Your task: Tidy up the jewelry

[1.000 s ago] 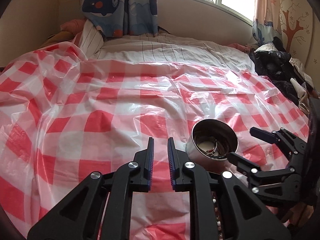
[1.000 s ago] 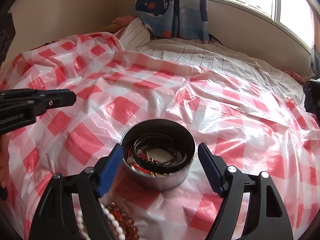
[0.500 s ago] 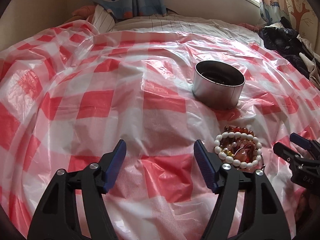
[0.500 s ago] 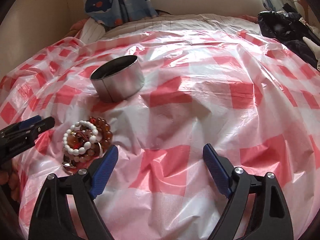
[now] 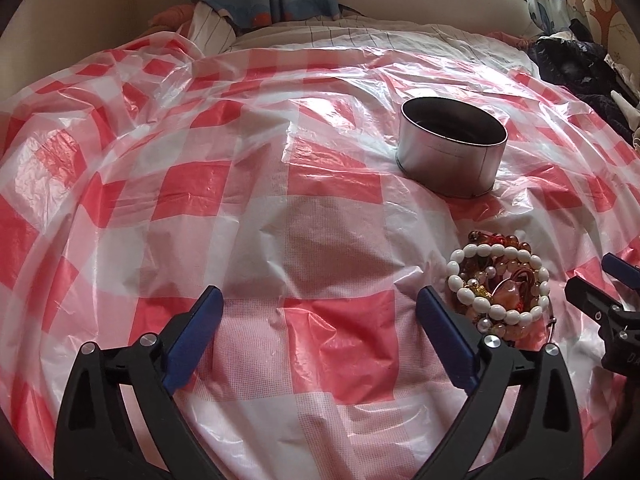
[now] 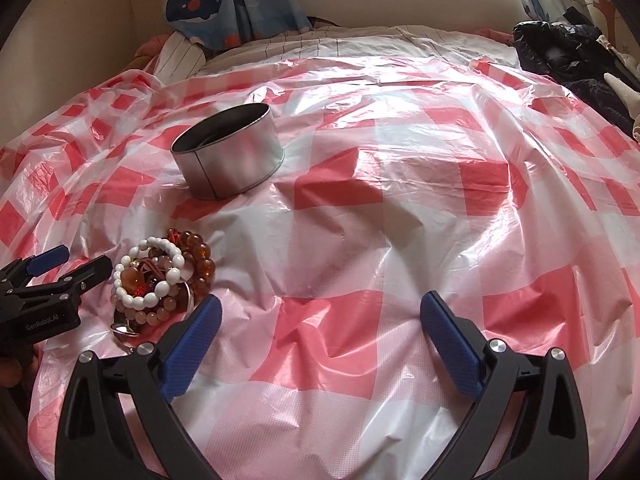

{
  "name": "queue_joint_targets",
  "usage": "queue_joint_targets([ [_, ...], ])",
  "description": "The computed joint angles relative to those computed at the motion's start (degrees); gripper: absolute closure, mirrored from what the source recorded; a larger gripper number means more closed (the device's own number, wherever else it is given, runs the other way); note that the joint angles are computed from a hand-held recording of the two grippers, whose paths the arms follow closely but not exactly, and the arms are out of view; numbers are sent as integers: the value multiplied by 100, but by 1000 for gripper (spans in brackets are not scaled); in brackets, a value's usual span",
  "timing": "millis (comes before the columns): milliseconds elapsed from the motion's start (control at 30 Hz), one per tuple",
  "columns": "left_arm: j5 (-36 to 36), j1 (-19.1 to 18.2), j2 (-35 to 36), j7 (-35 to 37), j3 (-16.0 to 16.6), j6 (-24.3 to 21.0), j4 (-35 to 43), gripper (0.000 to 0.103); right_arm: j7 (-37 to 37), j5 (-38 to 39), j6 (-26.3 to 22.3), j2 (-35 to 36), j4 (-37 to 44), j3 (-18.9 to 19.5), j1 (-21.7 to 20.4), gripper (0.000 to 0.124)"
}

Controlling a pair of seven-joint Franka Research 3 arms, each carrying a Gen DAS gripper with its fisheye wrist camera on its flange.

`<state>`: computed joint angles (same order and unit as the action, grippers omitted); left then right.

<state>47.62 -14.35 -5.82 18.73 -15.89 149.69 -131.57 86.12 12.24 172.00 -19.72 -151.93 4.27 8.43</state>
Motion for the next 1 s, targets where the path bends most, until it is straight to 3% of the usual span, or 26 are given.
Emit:
queue_joint_targets([
  [867,-19,-17,31,36,15,-43,37,8,4,-12,20,-1,-3,-1,2,28],
  [1000,-158,64,-103,-158,105,297,-156,8,-55,-29,518,-228,-248,74,21,28],
])
